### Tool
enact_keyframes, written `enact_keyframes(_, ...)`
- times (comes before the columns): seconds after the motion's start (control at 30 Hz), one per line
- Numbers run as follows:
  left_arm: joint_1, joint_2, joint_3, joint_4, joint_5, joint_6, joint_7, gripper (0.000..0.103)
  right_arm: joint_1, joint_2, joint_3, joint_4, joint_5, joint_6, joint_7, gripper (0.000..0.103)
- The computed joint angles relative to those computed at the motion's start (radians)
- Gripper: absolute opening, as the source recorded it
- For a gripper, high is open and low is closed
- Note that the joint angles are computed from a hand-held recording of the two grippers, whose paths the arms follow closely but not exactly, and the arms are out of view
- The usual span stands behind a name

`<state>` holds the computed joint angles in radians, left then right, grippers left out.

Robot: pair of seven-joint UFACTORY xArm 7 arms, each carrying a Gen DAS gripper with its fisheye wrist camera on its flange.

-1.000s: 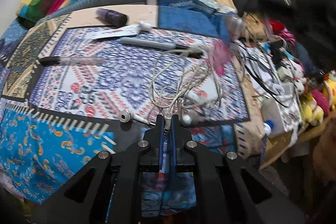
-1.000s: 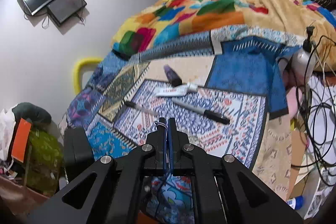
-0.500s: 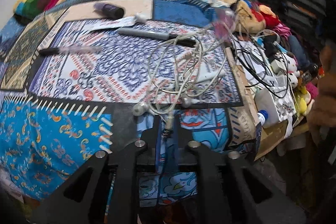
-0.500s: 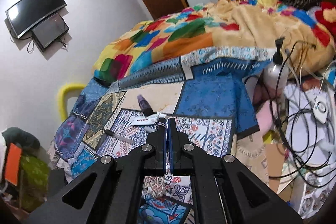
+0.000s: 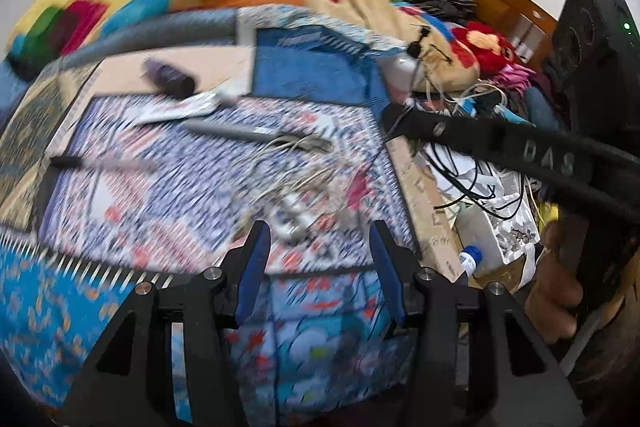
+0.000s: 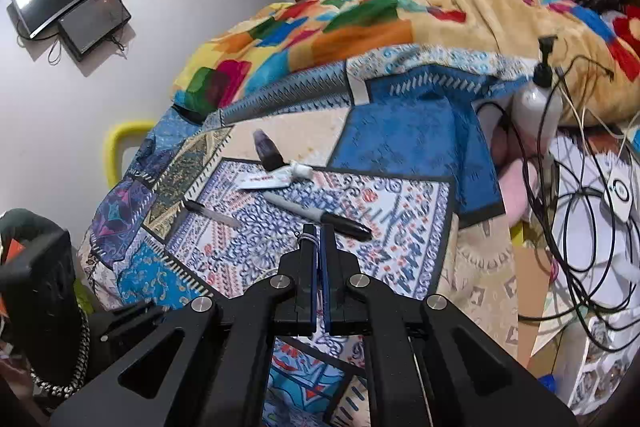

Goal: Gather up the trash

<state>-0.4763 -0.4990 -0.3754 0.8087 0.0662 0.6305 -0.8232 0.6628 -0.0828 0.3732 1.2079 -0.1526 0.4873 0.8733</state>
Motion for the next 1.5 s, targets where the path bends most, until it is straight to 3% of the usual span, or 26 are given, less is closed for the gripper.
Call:
enact_keyframes(0.13,-0.015,0.082,0.031,0.018,-0.028,-0.083,0.046,0.02,0.001,-0.015,-0.006,-0.022,0.039,-0.004,-0.024,0.002)
enact_keyframes(0.2,0.0,0.108,0.023,0.033,-0.009,-0.071,0.034,0.019,-0.001,-0.022,-0.006,-0.03,0.047,-0.01,-0.029,0.002)
enact_keyframes(0.27,0.0,0.125,0.029,0.033,-0.015,-0.079,0.028,0.004,-0.004,-0.03,-0.007,-0.037,0.055,-0.022,-0.033,0.002)
enact_keyframes(0.47,0.013,0.159,0.019,0.036,0.009,-0.076,-0.029,0.001,-0.002,-0.036,-0.012,-0.044,0.115,-0.085,-0.091,0.002)
enact_keyframes(0.6,0.018,0.166,0.014,0.041,0.039,-0.07,-0.074,0.001,0.015,-0.049,-0.024,-0.061,0.211,-0.122,-0.158,0.002)
enact_keyframes(0.73,0.005,0.132,0.027,0.035,0.038,-0.029,-0.065,0.001,-0.006,-0.081,-0.009,-0.077,0.181,-0.103,-0.13,0.002)
enact_keyframes(0.8,-0.008,0.118,0.041,0.041,0.014,0.017,-0.041,0.013,-0.021,-0.097,-0.001,-0.084,0.147,-0.078,-0.107,0.002)
enact_keyframes(0.87,-0.012,0.106,0.047,0.049,-0.005,0.068,-0.024,0.058,-0.028,-0.111,0.0,-0.097,0.14,-0.063,-0.099,0.002)
enact_keyframes(0.9,-0.004,0.093,0.038,0.044,0.007,0.074,-0.035,0.062,-0.03,-0.116,0.0,-0.102,0.139,-0.054,-0.096,0.002)
enact_keyframes(1.03,0.006,0.063,0.029,0.041,0.02,0.085,-0.04,0.064,-0.042,-0.142,-0.002,-0.131,0.139,-0.034,-0.079,0.002)
enact_keyframes(1.2,0.034,0.101,0.006,0.092,0.045,0.086,-0.079,0.076,-0.047,-0.162,-0.009,-0.159,0.161,-0.035,-0.079,0.002)
enact_keyframes(1.27,0.057,0.143,-0.018,0.132,0.097,0.105,-0.119,0.086,-0.049,-0.174,-0.009,-0.167,0.166,-0.034,-0.081,0.002)
enact_keyframes(1.37,0.078,0.244,-0.056,0.22,0.222,0.207,-0.178,0.086,-0.051,-0.178,-0.01,-0.168,0.171,-0.035,-0.089,0.002)
enact_keyframes(1.5,0.04,0.315,-0.032,0.27,0.268,0.273,-0.211,0.087,-0.049,-0.177,-0.01,-0.163,0.181,-0.041,-0.105,0.002)
